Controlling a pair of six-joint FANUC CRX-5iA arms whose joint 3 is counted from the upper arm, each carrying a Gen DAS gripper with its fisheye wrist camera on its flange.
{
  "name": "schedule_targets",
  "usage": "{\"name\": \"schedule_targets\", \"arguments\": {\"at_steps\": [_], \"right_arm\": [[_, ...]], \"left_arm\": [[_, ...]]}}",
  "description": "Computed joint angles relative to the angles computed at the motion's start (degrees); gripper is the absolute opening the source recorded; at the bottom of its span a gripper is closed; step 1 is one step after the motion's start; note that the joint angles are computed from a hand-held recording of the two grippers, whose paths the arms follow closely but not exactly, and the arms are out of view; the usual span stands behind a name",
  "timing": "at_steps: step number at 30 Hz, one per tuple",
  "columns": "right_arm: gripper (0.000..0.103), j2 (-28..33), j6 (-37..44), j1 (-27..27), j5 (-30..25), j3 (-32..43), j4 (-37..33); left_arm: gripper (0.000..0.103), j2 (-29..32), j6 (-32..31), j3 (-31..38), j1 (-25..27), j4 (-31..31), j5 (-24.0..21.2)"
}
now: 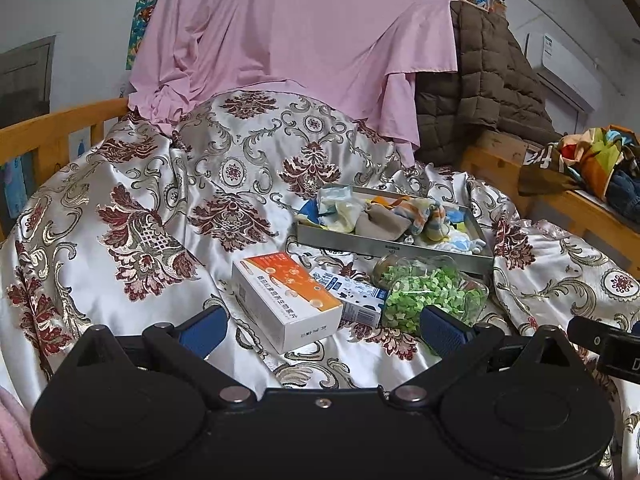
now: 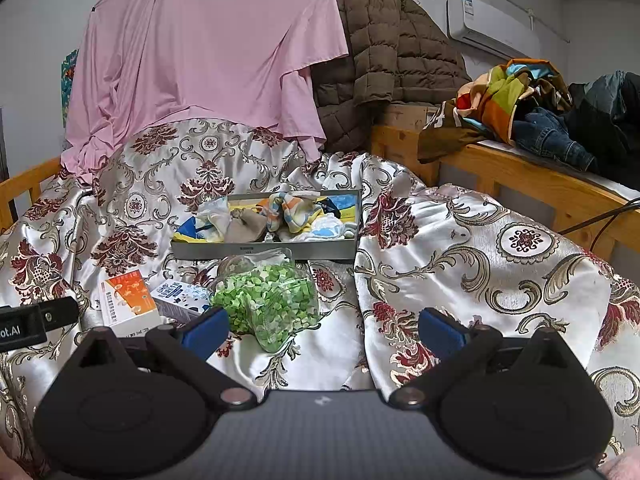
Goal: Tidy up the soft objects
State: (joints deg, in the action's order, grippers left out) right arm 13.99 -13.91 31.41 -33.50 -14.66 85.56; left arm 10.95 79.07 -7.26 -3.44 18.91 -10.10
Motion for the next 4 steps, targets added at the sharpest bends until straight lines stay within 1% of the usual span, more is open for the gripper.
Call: {"name": "schedule_targets", "arguments": {"at_steps": [2, 4], "right_arm": [[0.103, -0.03, -0.01, 0.0, 0.0, -0.07, 0.01], [0.103, 0.01, 0.06, 0.04, -0.05, 0.02, -0.11]], "left_arm": [[0.102, 0.06, 1.05, 0.46, -0.05, -1.06, -0.55], [0.102, 0.05, 0.55, 0.29, -0.05, -0.62, -0.43]]}}
